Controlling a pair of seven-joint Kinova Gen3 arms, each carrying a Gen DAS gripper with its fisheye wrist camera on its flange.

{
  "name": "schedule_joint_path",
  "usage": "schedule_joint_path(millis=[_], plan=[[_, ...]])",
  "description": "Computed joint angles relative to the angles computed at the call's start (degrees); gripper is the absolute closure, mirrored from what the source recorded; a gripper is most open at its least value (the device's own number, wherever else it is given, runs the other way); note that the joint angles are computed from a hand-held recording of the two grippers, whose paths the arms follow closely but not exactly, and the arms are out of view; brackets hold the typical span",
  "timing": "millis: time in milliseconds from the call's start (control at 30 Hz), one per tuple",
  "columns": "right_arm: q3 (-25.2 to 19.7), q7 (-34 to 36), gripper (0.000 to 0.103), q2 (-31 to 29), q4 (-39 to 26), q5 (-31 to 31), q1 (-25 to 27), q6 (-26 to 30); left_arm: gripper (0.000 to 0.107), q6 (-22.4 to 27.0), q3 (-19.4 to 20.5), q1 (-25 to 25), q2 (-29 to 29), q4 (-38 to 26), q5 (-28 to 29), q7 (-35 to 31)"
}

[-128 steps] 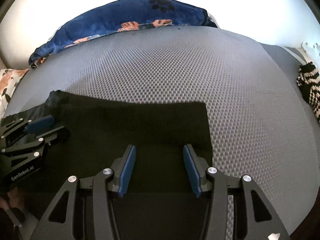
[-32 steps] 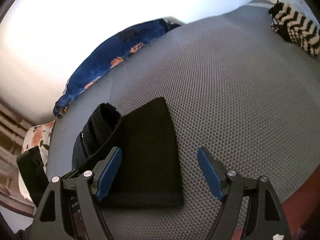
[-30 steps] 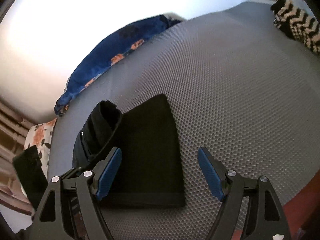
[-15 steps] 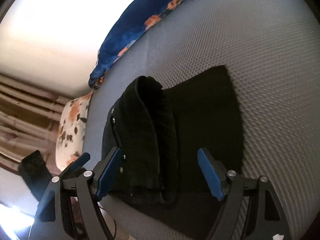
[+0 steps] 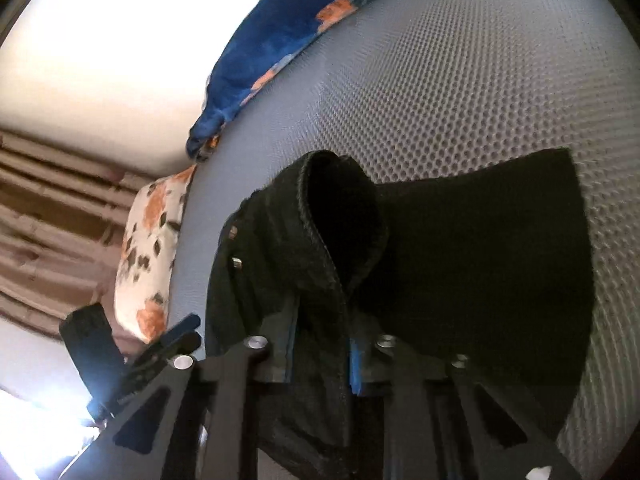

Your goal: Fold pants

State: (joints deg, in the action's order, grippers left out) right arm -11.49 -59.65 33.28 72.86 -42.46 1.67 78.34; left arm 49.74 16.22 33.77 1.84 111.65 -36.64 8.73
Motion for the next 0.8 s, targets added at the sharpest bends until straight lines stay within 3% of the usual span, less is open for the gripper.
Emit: schedule_joint_path(millis=[267,400,500,567,633,800], plan=[[2.2,1.9,0.093,-9.1,4.1,-3.4,3.3,-3.3,0.037,-1.0,-0.9,0.1,2.0,-2.8,-1.8,-2.5],[4.8,-0.5,0.093,-8.3,5.0,-2.0,4.9,-5.6,0.037,-1.8,-1.8,0.6,4.0,-4.5,-1.2,-5.5],[5.7,-3.0,0.093,-6.2,4.9,3.3,3.6,-6.3,0.037,-2.1,-2.6,0.8,6.1,-6.0,1.0,-9.3],[5.3,-3.2,0.09,-5.9,5.8,4.4,3.5,-7.9,0.037,-1.3,-3.2,1.1,8.0,-7.4,3.1,-12.7],[5.2,-5.2,0.08,-5.6,5.6,4.4,3.8,-8.0,0.037,-0.5,-4.0,1.8,9.7,-8.6,4.5,-15.1],[5.1,-4.8,0.068,-7.9,6.7,6.0,5.4,-7.3,0.037,-1.5,-5.9,3.6,9.5,-7.9,5.0,-15.2]])
